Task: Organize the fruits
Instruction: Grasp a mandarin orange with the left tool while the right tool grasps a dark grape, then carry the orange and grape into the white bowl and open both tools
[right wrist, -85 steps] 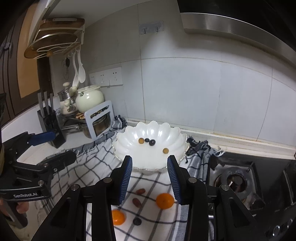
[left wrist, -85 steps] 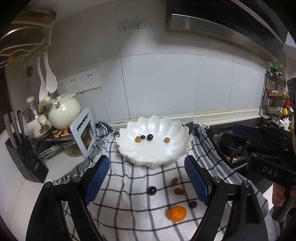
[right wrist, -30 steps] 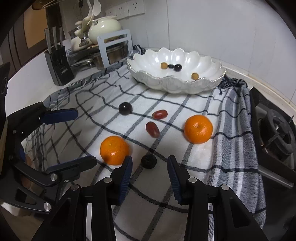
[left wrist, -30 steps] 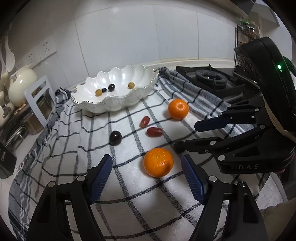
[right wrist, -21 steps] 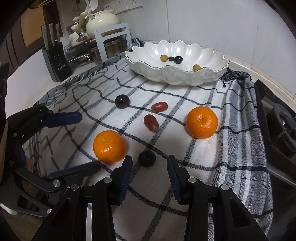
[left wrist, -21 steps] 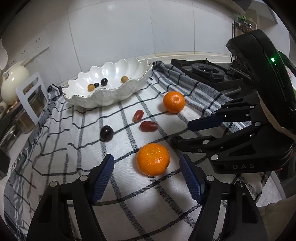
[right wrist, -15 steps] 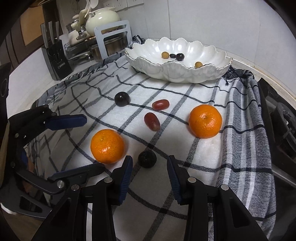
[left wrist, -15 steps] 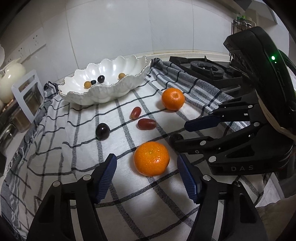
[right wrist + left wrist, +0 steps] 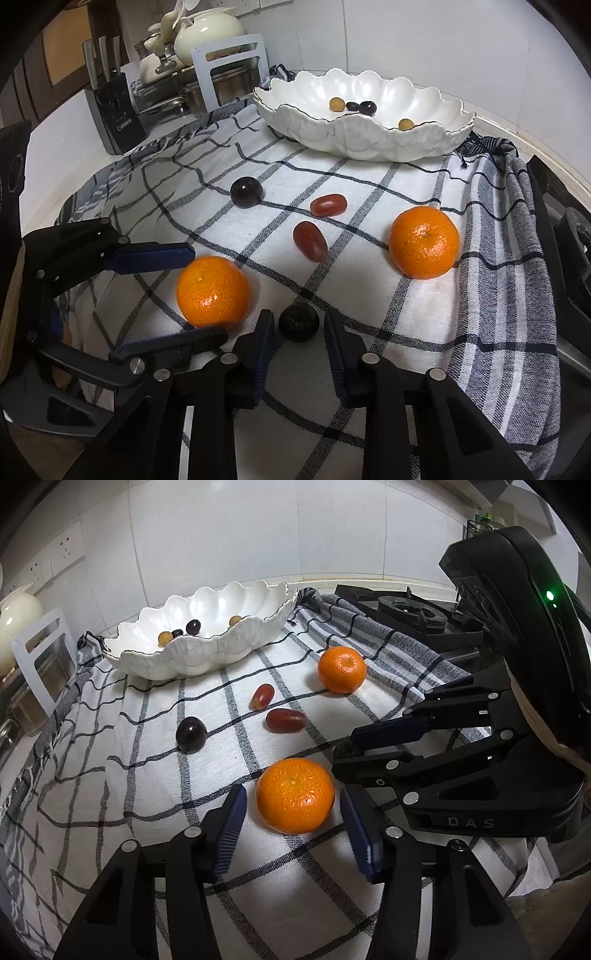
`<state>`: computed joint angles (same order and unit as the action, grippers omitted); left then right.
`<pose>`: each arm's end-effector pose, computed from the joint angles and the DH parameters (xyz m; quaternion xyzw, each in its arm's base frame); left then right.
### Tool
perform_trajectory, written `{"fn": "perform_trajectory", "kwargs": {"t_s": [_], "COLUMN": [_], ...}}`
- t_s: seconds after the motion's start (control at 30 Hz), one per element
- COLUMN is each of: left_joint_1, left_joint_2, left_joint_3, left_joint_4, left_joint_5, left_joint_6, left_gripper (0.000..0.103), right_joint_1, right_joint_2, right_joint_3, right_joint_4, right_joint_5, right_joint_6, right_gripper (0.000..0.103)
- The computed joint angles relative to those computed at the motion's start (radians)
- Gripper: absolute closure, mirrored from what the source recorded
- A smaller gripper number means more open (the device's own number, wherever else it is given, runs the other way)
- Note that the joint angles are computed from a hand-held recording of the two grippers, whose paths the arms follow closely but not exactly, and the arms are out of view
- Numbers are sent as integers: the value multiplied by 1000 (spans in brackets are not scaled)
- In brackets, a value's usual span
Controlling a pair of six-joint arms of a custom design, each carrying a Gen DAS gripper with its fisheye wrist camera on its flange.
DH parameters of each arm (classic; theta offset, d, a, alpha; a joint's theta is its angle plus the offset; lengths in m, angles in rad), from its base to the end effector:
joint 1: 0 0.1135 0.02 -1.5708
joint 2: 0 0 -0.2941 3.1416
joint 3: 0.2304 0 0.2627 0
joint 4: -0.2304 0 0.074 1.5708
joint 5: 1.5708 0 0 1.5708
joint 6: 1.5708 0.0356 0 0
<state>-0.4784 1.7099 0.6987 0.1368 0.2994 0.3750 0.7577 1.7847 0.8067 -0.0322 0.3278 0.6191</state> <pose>0.2763 -0.1551 0.1370 0.4310 0.8251 -0.1574 0.3297 0.2493 0.2201 0.1311 -0.0206 0.9489 0.0523 0.3104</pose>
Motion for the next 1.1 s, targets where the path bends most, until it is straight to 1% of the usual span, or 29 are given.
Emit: {"fn": "perform_trajectory", "kwargs": {"t_s": [0.07,0.1,0.3,0.47,0.77,1.1], "left_joint_1": [2,3,-5,-12,-15,-4], "left_joint_2": [5,8,5,-11,-65,-127], "left_joint_3": [5,7,1,-1,-12,-14], "left_joint_4": [-3,-5,7,-9,-3,-3], "left_joint_5": [5,9,-6,-13,-45,-59], "left_joint_6": [-7,-12,-45,-88,-167,-197], "left_gripper": [55,58,60,61,61,61], "right_joint_1": [1,0,3,9,29,53], "right_joint_2": [0,-1,-4,-21,-77,-148], "right_joint_3": [-2,-5,-13,-30,-50,-47], "right_joint_4": [3,8,19,30,5,-47], "right_joint_5": [4,2,11,17,69,137], "right_joint_6": [0,1,5,24,70,88], "right_gripper": [77,78,79,79,79,79]}}
